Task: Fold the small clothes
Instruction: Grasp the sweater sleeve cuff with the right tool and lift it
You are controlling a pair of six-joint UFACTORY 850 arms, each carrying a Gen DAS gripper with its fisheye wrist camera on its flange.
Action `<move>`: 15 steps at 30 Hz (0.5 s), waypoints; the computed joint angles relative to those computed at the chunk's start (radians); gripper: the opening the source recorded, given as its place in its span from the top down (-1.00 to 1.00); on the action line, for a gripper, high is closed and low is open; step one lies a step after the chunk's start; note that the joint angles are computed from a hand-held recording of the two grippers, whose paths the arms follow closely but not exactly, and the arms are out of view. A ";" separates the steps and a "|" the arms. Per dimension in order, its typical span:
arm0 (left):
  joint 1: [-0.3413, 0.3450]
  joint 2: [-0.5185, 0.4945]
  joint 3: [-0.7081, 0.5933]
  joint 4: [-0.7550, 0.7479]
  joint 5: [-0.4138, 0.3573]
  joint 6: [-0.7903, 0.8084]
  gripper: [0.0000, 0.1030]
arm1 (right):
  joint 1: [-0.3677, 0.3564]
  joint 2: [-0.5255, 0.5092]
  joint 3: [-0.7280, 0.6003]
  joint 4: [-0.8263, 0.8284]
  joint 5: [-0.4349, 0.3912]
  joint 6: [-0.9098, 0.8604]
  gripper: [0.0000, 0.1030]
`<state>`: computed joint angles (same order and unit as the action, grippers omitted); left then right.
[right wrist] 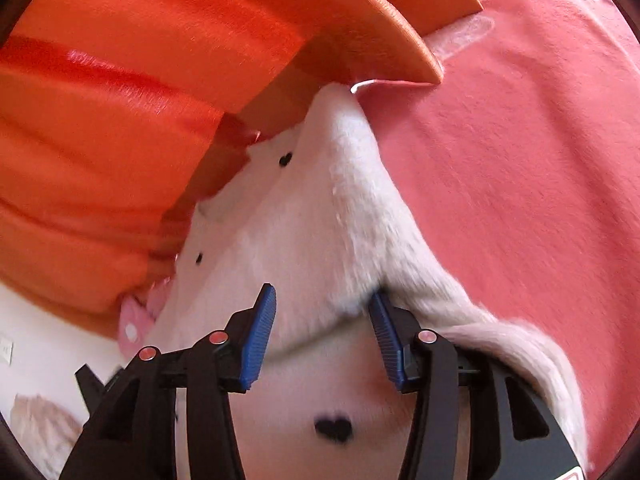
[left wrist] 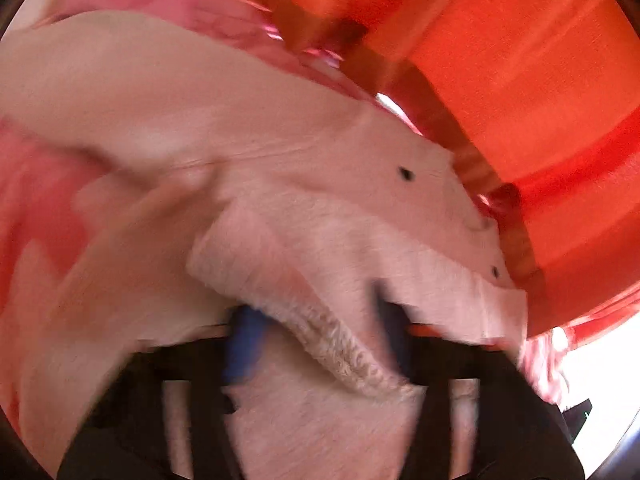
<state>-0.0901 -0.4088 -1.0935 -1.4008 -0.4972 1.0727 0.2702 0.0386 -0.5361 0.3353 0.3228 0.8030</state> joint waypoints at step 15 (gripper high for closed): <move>-0.063 -0.102 -0.090 -0.090 0.080 0.208 0.84 | 0.024 0.005 0.056 0.376 0.136 -0.293 0.90</move>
<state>-0.1530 -0.5110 -1.1837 -1.4905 -0.4171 1.2803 0.2941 0.0437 -0.4802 0.7109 0.4583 0.5100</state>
